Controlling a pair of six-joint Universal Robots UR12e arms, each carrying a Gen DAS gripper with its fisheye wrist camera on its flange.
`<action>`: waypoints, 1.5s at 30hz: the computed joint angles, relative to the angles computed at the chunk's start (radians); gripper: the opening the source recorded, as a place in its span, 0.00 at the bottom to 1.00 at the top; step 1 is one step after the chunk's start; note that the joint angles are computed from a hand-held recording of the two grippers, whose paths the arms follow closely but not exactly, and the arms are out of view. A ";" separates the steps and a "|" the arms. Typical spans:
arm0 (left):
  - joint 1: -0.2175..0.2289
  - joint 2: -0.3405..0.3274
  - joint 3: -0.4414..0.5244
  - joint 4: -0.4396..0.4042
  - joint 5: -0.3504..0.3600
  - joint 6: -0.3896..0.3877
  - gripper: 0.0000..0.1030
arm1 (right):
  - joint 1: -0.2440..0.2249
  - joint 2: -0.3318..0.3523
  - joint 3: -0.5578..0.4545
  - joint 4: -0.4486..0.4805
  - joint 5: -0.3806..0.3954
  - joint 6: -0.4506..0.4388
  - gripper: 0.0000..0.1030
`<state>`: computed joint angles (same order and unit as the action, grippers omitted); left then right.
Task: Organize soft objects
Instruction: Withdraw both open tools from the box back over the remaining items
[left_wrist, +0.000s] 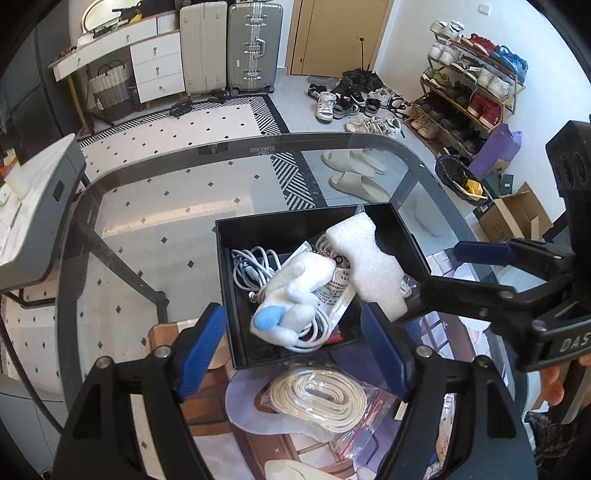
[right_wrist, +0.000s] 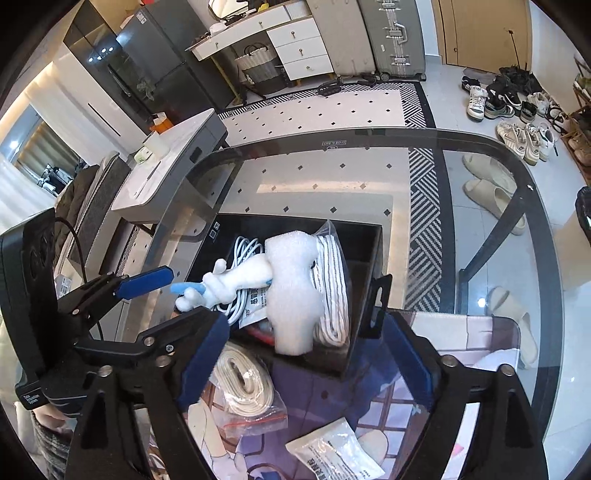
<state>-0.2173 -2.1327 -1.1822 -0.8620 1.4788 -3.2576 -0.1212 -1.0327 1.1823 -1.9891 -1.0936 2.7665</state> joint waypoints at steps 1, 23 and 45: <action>-0.001 0.003 -0.003 0.000 0.000 0.001 0.75 | -0.001 -0.005 0.007 -0.005 0.000 0.001 0.92; -0.016 0.064 -0.089 0.012 0.013 -0.022 1.00 | -0.041 -0.106 0.151 -0.017 -0.014 -0.044 0.99; -0.038 0.053 -0.121 -0.043 0.025 -0.133 1.00 | -0.049 -0.149 0.246 0.084 -0.053 -0.202 0.99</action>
<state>-0.2555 -2.0794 -1.3029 -0.9045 1.5039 -3.3908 -0.1701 -1.1821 1.4286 -1.9048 -1.1470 2.5644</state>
